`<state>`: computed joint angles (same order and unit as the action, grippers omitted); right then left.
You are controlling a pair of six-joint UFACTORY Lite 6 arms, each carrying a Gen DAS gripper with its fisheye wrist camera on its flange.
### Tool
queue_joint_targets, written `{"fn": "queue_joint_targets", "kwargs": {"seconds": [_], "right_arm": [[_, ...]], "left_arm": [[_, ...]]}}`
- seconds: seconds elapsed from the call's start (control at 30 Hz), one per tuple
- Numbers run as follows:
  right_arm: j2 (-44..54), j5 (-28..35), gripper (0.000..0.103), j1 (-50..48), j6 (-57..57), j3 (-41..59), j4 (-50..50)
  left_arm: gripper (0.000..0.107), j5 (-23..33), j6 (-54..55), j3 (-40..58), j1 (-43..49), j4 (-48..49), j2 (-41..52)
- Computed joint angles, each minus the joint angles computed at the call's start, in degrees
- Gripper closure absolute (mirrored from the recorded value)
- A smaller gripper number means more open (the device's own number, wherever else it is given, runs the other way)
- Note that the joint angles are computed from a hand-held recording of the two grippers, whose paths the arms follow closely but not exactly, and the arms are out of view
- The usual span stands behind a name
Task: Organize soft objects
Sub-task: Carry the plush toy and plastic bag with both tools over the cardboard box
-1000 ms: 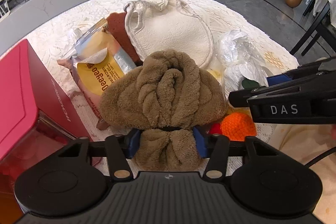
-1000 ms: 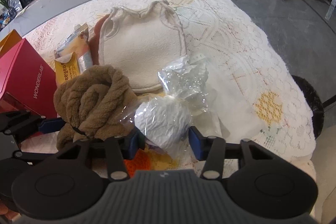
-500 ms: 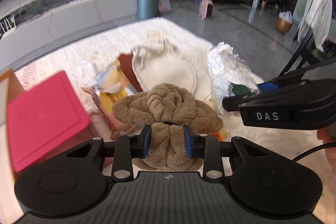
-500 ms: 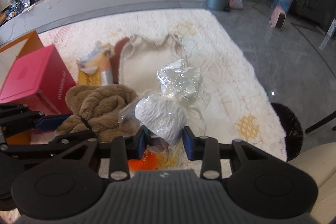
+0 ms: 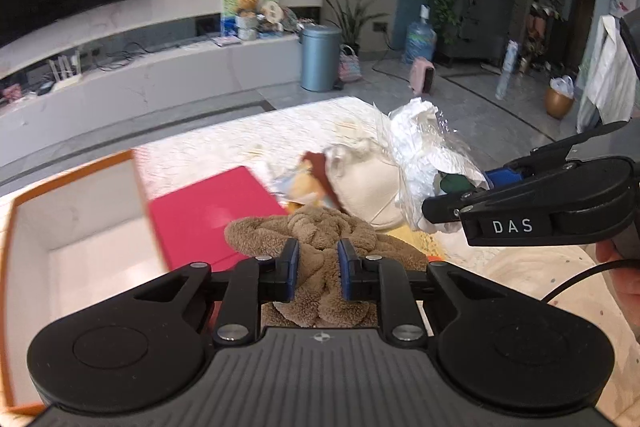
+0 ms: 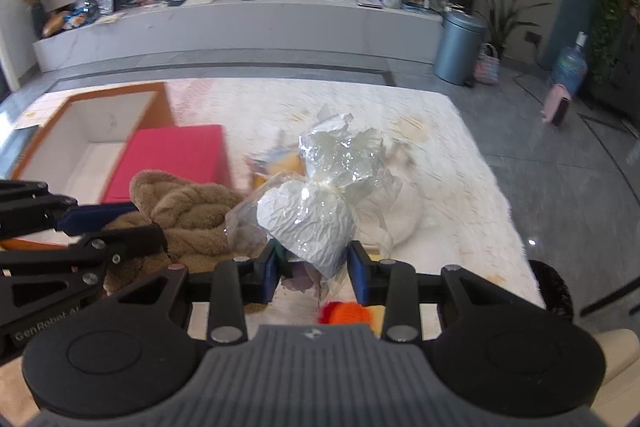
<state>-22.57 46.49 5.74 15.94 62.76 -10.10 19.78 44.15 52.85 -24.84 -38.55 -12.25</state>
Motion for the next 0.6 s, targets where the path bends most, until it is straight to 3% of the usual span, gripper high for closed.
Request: {"fn": "queue_joint_targets", "kwargs": {"seconds": [0.17,0.23,0.43,0.6], "right_arm": [[2.11,1.18,0.068,9.91,7.30,3.55,-5.33],[4.22,1.25,0.068,12.61,8.37,6.18,-5.75],[12.00,1.72,0.068,20.00,9.94,15.85,-6.75],[17.85,1.88,0.068,24.02,11.21,21.49,-7.51]], "left_arm": [[0.097,2.29,3.76,-0.71,6.75,-1.72,-4.74],[0.107,2.91,5.50,-0.14,9.62,-2.64,-5.54],[0.107,4.80,10.44,2.78,16.99,-5.76,-6.63],[0.106,17.52,14.47,6.65,23.25,-7.48,-3.55]]}}
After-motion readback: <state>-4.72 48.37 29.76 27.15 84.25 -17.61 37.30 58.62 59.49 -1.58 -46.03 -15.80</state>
